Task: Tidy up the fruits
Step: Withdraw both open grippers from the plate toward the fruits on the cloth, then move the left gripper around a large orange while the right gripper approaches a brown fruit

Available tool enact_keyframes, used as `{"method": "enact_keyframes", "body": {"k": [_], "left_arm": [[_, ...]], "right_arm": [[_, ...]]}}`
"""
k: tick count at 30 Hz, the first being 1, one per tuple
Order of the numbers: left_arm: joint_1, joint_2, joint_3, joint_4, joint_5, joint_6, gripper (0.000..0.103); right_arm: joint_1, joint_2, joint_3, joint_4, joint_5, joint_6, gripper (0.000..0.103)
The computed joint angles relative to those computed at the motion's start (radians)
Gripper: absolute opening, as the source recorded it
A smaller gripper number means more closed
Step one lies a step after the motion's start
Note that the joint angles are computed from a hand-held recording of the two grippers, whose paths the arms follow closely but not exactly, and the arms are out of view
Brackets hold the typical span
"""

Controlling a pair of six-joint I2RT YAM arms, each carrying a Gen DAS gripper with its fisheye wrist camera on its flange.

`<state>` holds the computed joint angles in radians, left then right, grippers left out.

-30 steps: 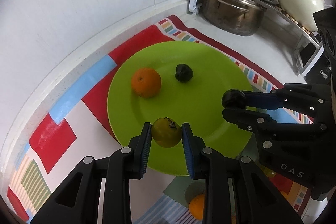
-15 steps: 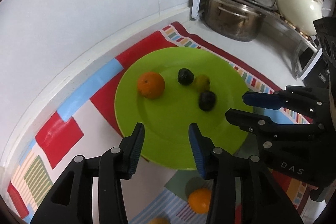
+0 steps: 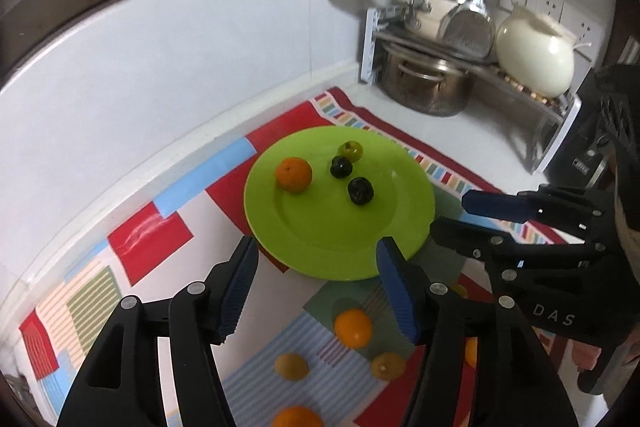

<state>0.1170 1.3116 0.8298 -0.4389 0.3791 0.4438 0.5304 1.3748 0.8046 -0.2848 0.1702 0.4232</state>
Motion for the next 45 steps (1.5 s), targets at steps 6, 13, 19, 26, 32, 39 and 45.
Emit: {"method": "enact_keyframes", "body": {"k": [6, 13, 19, 26, 32, 39, 45], "left_arm": [[0.075, -0.145, -0.05, -0.057, 0.047, 0.041, 0.068], [0.181, -0.247, -0.091, -0.125, 0.11, 0.107, 0.072], [0.276, -0.288, -0.123, -0.178, 0.146, 0.17, 0.072], [0.368, -0.293, -0.159, -0.219, 0.177, 0.257, 0.072], [0.418, -0.273, -0.193, -0.23, 0.185, 0.319, 0.072], [0.425, -0.211, -0.236, -0.194, 0.153, 0.356, 0.072], [0.418, -0.136, -0.255, -0.162, 0.121, 0.365, 0.072]], "right_arm": [[0.094, -0.089, -0.036, -0.03, 0.067, 0.044, 0.043], [0.205, -0.133, -0.057, -0.044, 0.135, 0.091, 0.043], [0.283, -0.127, -0.068, -0.05, 0.173, 0.131, 0.043], [0.352, -0.092, -0.075, -0.048, 0.192, 0.183, 0.043], [0.392, -0.053, -0.082, -0.046, 0.199, 0.226, 0.043], [0.407, 0.003, -0.093, -0.029, 0.189, 0.257, 0.043], [0.403, 0.058, -0.096, -0.01, 0.173, 0.265, 0.043]]}}
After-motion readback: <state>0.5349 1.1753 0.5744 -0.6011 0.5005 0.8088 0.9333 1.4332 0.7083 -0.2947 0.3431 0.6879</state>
